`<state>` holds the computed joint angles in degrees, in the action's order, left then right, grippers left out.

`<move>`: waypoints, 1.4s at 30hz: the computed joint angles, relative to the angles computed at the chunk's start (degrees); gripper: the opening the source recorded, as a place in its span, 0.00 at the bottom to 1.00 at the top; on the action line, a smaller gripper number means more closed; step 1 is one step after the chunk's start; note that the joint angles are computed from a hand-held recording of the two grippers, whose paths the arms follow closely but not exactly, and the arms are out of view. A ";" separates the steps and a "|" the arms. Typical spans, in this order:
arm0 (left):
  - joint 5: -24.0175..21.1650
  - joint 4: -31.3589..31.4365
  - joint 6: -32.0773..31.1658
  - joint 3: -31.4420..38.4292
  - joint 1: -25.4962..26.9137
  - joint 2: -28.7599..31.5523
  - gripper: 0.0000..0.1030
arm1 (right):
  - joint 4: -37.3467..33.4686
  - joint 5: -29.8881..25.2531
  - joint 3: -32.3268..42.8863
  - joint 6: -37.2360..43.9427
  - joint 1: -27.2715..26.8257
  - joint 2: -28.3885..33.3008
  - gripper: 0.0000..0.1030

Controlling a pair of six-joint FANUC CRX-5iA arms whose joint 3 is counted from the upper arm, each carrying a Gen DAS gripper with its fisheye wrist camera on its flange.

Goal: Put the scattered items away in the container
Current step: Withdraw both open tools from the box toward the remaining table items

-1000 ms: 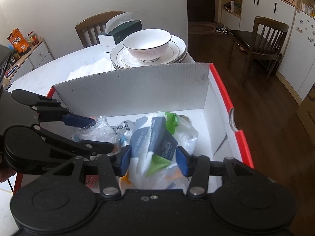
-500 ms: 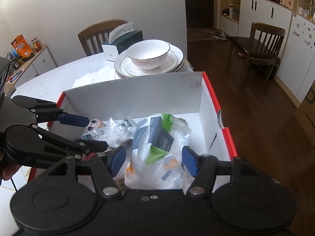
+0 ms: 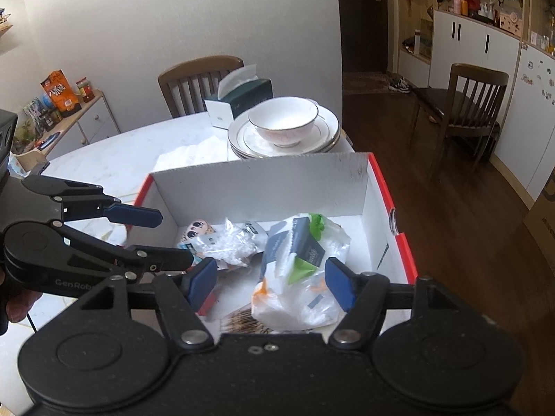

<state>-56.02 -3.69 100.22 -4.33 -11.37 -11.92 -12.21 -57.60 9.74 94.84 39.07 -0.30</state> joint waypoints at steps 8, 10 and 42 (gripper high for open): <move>1.20 0.07 -0.14 -2.32 -0.07 -3.99 0.57 | 3.81 3.14 -3.85 -4.98 2.85 -3.50 0.76; 1.46 0.07 -0.32 -3.13 0.10 -5.17 0.58 | 5.23 3.72 -5.02 -6.71 3.93 -4.52 0.79; -5.47 25.10 -30.51 -27.31 31.79 -34.34 1.00 | 29.97 10.32 -15.24 -41.99 27.17 -7.70 0.95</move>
